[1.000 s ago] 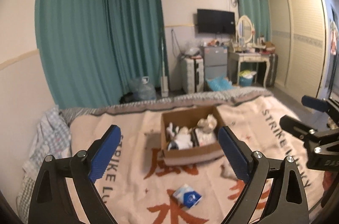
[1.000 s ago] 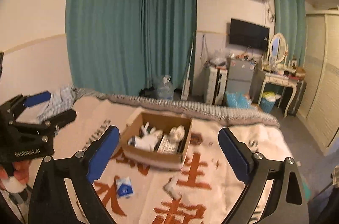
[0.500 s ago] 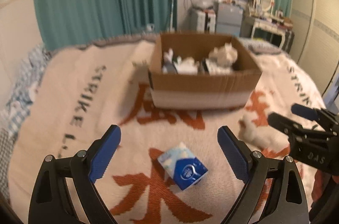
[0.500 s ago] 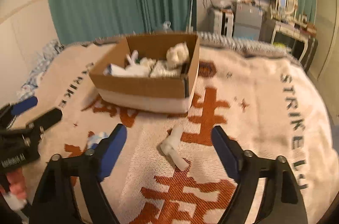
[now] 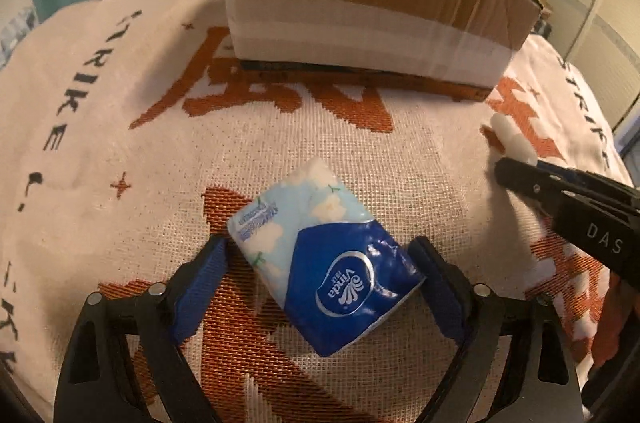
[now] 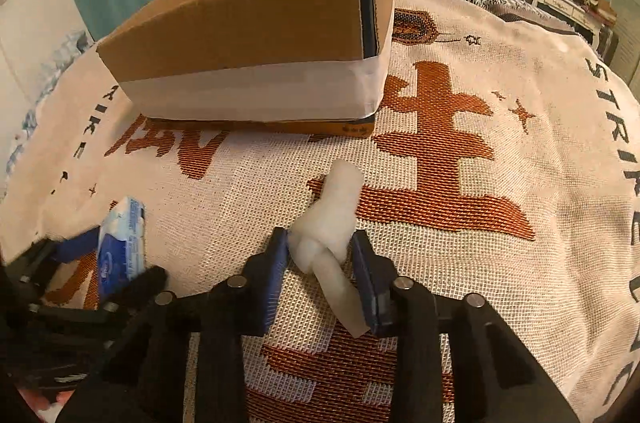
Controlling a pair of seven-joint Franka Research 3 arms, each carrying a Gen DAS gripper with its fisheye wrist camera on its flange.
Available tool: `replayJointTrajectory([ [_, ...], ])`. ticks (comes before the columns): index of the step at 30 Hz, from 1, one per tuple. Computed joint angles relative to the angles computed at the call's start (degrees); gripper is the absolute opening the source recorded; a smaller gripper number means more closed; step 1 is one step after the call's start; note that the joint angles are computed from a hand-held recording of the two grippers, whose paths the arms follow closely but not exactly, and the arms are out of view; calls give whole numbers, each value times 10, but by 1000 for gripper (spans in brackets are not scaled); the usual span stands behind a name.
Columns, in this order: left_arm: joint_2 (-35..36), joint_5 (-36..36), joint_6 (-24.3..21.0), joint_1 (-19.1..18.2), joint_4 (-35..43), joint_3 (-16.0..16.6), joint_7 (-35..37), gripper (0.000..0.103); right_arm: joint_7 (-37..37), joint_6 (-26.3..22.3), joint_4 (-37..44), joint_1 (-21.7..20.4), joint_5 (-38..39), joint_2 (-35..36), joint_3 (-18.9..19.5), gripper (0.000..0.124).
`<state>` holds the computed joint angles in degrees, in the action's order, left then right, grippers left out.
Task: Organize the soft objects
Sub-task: 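Grasp the blue Vinda tissue pack with the left tool while the right tool grasps the white plastic fitting, then carry the tissue pack and fitting with both tools over the box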
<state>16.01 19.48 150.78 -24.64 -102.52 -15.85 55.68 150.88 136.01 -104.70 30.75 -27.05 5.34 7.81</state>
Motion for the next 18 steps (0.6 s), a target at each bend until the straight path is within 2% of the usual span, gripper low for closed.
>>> replayJointTrajectory([
  [2,-5,-7,10,3,-8,-5,11,77,3,-4,4,2,-4,1,1,29],
  [5,-17,-4,22,3,-26,-6,16,72,13,-10,9,5,-10,2,2,28],
  [18,-73,11,23,3,-60,-8,29,70,33,-51,29,38,-35,-5,24,28],
])
